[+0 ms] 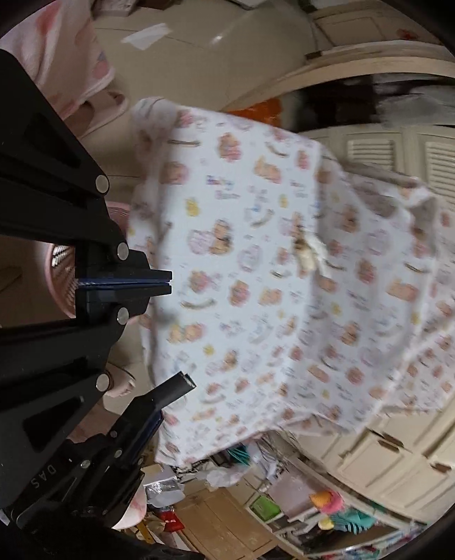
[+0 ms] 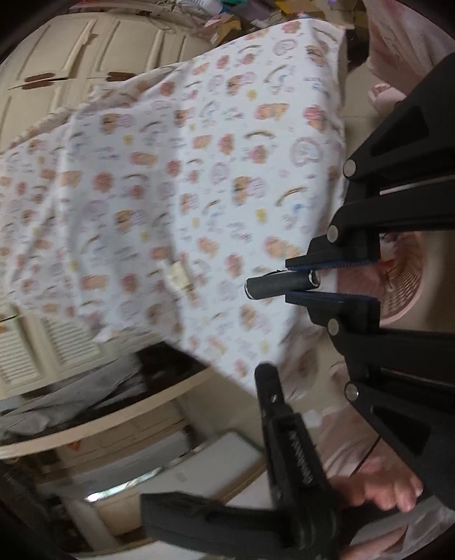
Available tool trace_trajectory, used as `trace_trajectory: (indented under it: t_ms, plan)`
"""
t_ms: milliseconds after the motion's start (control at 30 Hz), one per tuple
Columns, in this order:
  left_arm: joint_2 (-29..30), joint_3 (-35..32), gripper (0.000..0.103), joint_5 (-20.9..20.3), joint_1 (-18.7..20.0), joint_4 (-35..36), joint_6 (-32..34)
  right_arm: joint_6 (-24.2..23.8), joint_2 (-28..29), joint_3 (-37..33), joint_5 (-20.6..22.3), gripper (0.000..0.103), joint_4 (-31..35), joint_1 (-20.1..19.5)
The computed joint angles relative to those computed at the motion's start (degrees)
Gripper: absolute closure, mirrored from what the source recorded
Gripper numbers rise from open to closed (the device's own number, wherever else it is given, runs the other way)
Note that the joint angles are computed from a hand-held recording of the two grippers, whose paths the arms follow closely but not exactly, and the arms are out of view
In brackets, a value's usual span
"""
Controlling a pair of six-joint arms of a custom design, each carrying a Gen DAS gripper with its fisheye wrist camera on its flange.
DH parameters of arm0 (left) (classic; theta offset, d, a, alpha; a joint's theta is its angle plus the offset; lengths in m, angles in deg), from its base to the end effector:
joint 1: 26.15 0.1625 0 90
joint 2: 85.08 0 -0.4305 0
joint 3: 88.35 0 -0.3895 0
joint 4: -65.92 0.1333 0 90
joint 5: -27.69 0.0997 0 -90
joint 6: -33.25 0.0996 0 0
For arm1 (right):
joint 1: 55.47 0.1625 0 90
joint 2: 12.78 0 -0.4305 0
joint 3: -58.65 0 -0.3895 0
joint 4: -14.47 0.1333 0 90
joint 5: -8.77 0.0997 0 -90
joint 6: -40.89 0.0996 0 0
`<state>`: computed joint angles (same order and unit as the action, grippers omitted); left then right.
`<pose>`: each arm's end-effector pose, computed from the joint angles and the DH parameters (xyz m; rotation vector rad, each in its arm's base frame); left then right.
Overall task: Collect trash
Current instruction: 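Carry the black cylinder and rope loop down over the wastebasket, then open both grippers to drop the cylinder and rope loop into the wastebasket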
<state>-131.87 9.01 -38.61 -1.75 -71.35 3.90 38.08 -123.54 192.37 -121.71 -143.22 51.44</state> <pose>-0.5080 -0.4208 0.0786 0.8858 2.6518 -0.3779 0.1617 -0.2960 0.4295 0.0508 -2.3601 1.0587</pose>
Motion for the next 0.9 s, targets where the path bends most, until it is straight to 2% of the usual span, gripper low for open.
trace_trajectory:
  t_ms: [100,267,367,467,567,633,667,700,767,833,900]
  plan:
    - [0.6,-0.3,0.103,-2.1,1.2,2.1,-1.1,1.9,-1.4,0.4,4.4,0.092,5.0,-4.3]
    - [1.8,-1.6,0.103,-3.8,2.0,6.6,-1.7,2.6,-0.7,0.5,5.2,0.092,9.1,-7.3]
    - [3.3,-2.6,0.103,-5.7,2.7,10.4,-2.5,4.1,-1.0,0.2,8.9,0.092,13.3,-10.5]
    - [4.8,-3.4,0.102,-5.6,3.0,13.7,-3.1,5.4,0.1,0.6,8.6,0.092,14.6,-11.9]
    - [5.8,-3.5,0.091,-6.4,3.6,14.6,-3.8,5.5,1.5,0.7,9.3,0.092,14.7,-13.6]
    - [6.0,-3.5,0.074,-5.7,3.5,15.2,-3.9,5.4,2.3,1.0,9.2,0.092,14.8,-14.7]
    - [5.9,-3.3,0.062,-5.4,3.4,15.1,-4.1,5.4,2.6,1.1,9.0,0.092,15.0,-15.2]
    - [5.7,-3.0,0.057,-5.2,3.3,14.9,-4.2,5.6,2.9,1.2,9.1,0.092,15.3,-15.9]
    - [5.4,-2.6,0.056,-5.3,3.3,15.3,-4.5,5.4,2.9,1.4,9.4,0.092,15.8,-17.0]
    - [5.3,-2.6,0.049,-5.2,3.4,15.4,-4.7,4.9,3.5,1.7,8.4,0.092,15.4,-17.3]
    - [5.1,-2.6,0.039,-4.3,3.3,15.5,-5.2,4.9,3.5,1.8,9.4,0.091,15.7,-18.2]
